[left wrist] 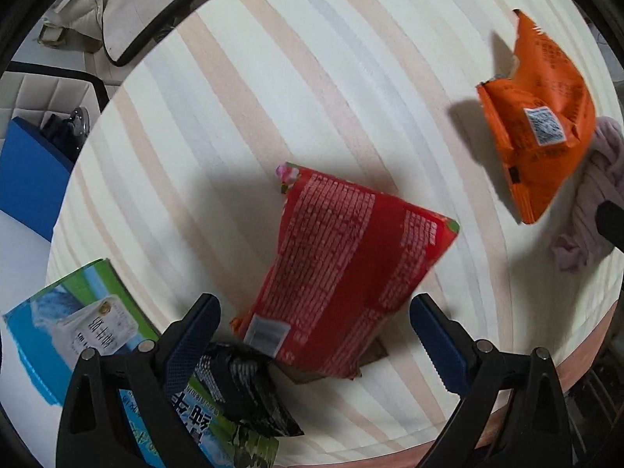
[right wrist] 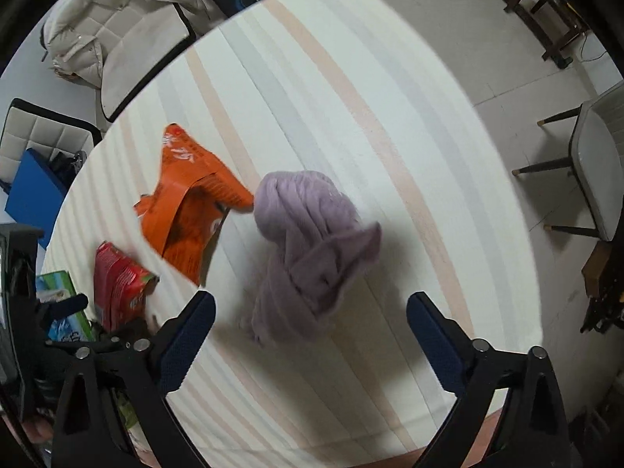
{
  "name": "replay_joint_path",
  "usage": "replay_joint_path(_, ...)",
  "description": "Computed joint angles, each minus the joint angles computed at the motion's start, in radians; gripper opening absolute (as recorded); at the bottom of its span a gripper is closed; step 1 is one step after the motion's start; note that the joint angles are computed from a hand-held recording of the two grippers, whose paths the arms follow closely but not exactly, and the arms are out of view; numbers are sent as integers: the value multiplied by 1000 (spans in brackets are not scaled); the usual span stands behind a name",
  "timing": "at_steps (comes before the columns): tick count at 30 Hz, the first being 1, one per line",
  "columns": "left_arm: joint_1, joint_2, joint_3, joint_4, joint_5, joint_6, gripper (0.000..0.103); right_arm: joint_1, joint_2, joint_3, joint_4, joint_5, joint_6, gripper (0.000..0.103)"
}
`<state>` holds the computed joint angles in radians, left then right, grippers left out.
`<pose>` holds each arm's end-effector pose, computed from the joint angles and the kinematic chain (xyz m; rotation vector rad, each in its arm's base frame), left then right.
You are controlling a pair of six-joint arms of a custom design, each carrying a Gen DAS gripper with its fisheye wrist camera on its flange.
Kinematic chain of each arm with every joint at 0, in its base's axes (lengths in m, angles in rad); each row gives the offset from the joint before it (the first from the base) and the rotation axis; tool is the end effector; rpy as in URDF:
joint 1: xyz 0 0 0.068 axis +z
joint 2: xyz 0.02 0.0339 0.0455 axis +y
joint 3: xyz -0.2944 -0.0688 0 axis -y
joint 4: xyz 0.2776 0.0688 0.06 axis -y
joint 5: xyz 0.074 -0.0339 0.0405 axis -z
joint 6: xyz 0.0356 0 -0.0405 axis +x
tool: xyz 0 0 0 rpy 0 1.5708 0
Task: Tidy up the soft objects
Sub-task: 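Grasp the red snack bag with the left tool while the right tool grasps the lilac cloth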
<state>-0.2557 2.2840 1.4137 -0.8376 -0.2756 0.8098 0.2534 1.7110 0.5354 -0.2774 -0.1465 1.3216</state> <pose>0.4113 -0.0975 0.0553 -1.5052 -2.4982 -0.3343 0.2274 0.0643 0.0634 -1.5703 -2.6814 -0.2907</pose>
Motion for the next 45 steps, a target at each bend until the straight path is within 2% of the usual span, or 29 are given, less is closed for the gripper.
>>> replay_joint_path(9, -12, 6, -28, 23, 19, -12, 98, -36, 139, 43, 74, -45, -45, 92)
replay_joint_path(12, -9, 0, -42, 25, 34, -18, 92, -31, 168, 60, 78, -47, -49, 88)
replay_joint_path(13, -9, -3, -47, 24, 38, -17, 90, -30, 177, 66, 77, -47, -49, 84)
replay_joint_path(16, -13, -3, -37, 5, 57, -22, 78, -44, 204, 84, 73, -54, -68, 81)
replay_joint_path(18, -14, -10, -39, -11, 81, -26, 63, -46, 217, 100, 55, -51, -82, 79)
replay_joint_path(20, -13, -16, -47, -14, 91, -34, 57, -31, 242, 138, 16, -40, -89, 74)
replay_joint_path(22, -12, -27, -62, -1, 94, -36, 54, -20, 259, 165, -10, -34, -89, 70)
replay_joint_path(24, -13, -43, -90, 21, 98, -45, 51, -4, 275, 195, -44, -22, -79, 61)
replay_joint_path(26, 1, -50, -97, 32, 103, -39, 50, 6, 274, 207, -64, -12, -74, 46)
replay_joint_path(29, 14, -60, -96, 39, 107, -31, 49, 11, 276, 211, -59, -15, -68, 45)
replay_joint_path(31, 24, -58, -76, 31, 111, -31, 47, 6, 257, 199, -65, -21, -72, 44)
replay_joint_path(37, 51, -164, -146, 24, 153, -20, 44, 13, 163, 125, -47, -28, -44, 41)
replay_joint_path(41, 89, -271, -195, -15, 221, -3, 44, 62, 33, 81, -86, 0, -12, 41)
replay_joint_path(45, 159, -395, -224, -111, 317, 36, 44, 171, -117, 80, -169, 48, 67, 41)
